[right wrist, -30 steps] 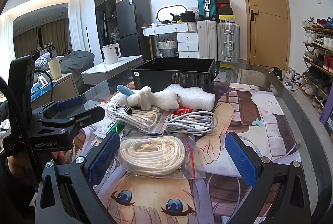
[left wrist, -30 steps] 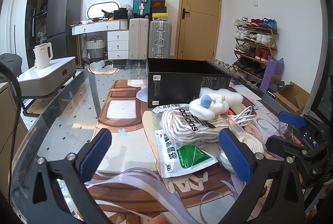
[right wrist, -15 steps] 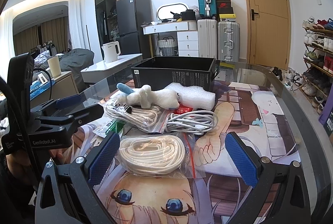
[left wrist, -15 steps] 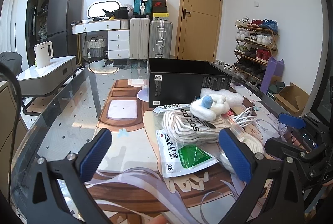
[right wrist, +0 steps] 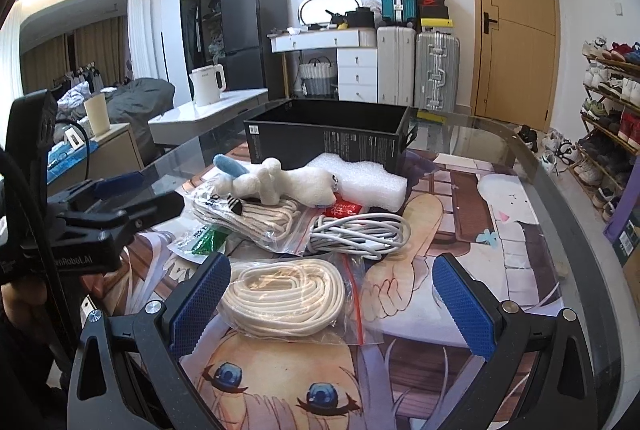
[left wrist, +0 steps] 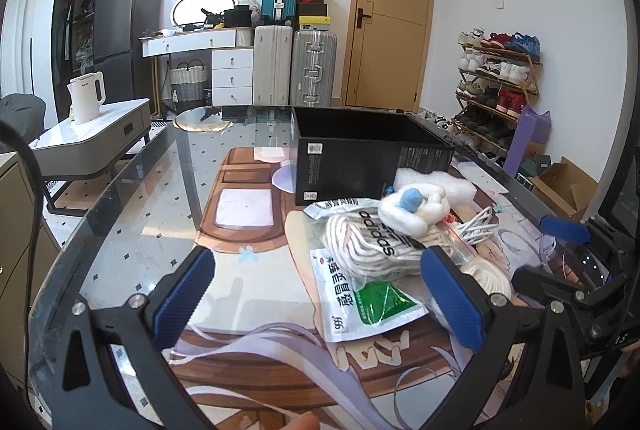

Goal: Organize soft objects
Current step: 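Grasp the green-printed white packet with the left tool while the right tool grasps the bagged white rope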

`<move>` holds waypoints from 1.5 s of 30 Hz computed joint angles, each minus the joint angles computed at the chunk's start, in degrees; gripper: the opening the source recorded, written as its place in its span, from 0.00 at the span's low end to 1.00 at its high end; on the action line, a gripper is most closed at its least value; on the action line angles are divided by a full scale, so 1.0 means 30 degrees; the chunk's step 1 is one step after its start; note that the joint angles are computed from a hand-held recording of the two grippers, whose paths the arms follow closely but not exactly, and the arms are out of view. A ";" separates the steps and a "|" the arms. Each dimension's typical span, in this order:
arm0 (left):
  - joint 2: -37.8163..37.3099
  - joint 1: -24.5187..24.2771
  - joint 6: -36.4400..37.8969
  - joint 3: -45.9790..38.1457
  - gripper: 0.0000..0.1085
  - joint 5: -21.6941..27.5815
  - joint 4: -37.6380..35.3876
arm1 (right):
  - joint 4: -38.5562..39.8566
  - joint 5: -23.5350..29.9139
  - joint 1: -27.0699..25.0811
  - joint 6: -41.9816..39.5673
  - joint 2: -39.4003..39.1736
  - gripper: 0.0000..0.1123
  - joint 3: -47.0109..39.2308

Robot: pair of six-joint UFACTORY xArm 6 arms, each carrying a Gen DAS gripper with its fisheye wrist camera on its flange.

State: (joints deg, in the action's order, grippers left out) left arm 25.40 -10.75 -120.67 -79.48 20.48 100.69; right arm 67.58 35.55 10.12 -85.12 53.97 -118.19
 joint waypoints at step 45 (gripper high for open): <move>0.2494 0.0614 1.9250 -0.1585 0.95 -0.2604 -1.8397 | -0.8521 0.2873 0.0588 0.6673 0.3741 0.74 -0.5459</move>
